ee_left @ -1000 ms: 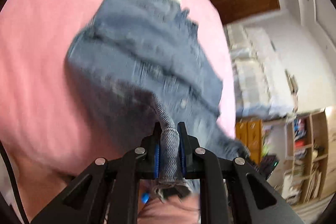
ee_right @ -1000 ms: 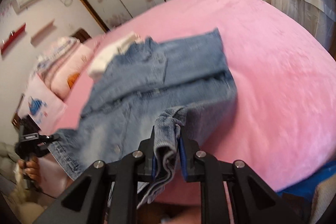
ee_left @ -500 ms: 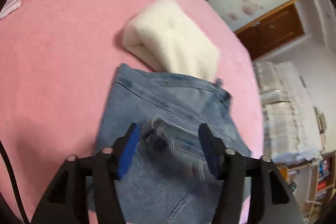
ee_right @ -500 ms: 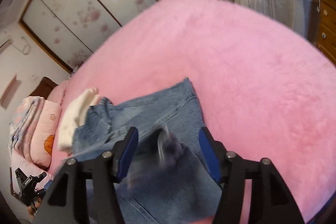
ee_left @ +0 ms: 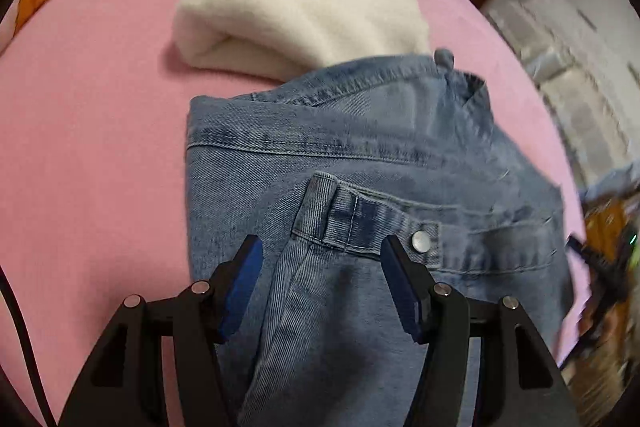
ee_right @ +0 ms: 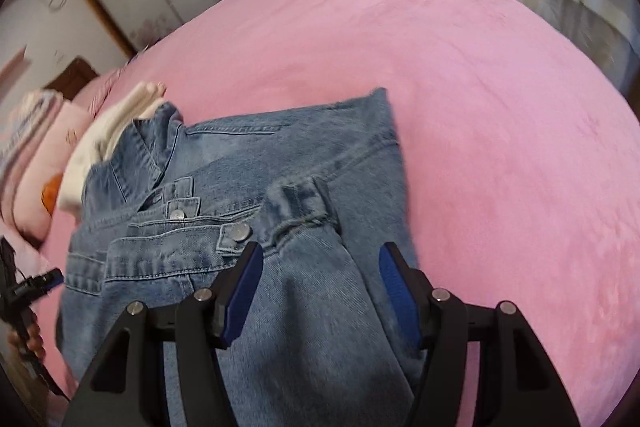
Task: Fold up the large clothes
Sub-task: 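Grasp the folded hem edge by the waistband button with both grippers, then fold the held edge over again toward the collar with both grippers, release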
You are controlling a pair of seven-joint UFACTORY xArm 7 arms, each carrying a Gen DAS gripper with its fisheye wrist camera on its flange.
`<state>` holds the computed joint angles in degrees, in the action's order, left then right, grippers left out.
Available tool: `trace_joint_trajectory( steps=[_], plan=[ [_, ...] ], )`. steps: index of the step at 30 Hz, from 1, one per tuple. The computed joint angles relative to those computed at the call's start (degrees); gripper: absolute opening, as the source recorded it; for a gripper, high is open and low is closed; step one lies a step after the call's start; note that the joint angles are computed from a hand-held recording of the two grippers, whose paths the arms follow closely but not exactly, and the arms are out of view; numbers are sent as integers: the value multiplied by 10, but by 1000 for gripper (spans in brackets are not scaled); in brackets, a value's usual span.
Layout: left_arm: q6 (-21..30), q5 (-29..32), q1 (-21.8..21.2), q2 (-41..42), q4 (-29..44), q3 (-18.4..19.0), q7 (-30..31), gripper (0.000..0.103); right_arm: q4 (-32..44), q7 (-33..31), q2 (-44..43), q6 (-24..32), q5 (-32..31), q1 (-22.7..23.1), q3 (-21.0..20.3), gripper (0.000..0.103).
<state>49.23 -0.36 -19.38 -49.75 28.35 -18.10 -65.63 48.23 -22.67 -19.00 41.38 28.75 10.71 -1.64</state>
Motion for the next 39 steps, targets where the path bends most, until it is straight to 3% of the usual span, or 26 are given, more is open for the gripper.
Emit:
trace_joint_trajectory(
  steps=[8, 12, 16, 18, 20, 22, 23, 24, 25, 29, 39],
  plan=[
    [34, 42, -11, 98, 63, -7, 92, 64, 14, -19, 26, -32, -54, 18, 34, 61],
    [59, 65, -8, 144, 89, -16, 113, 65, 13, -17, 35, -45, -78, 25, 43, 70],
    [74, 102, -8, 174, 106, -31, 111, 64, -1, 4, 39, -78, -129, 21, 59, 70],
    [79, 117, -10, 180, 112, -39, 104, 56, -11, 5, 38, -96, -142, 24, 60, 70],
    [96, 141, -7, 193, 125, -54, 85, 40, -22, 9, 36, -114, -154, 27, 61, 66],
    [118, 159, -7, 191, 133, -65, 56, 31, -32, 29, 29, -126, -176, 22, 67, 45],
    [127, 166, -8, 189, 136, -70, 39, 26, -36, 41, 25, -131, -192, 18, 71, 30],
    [140, 174, -7, 187, 140, -78, 18, 23, -38, 49, 23, -132, -203, 17, 71, 29],
    [153, 183, -5, 184, 145, -85, -5, 12, -42, 50, 18, -131, -204, 20, 68, 28],
    [211, 209, -7, 163, 166, -108, -74, 12, -62, 78, -14, -143, -218, 18, 66, 24],
    [265, 258, 2, 120, 211, -137, -134, 12, -67, 88, -101, -164, -184, 33, 28, 22]
  ],
)
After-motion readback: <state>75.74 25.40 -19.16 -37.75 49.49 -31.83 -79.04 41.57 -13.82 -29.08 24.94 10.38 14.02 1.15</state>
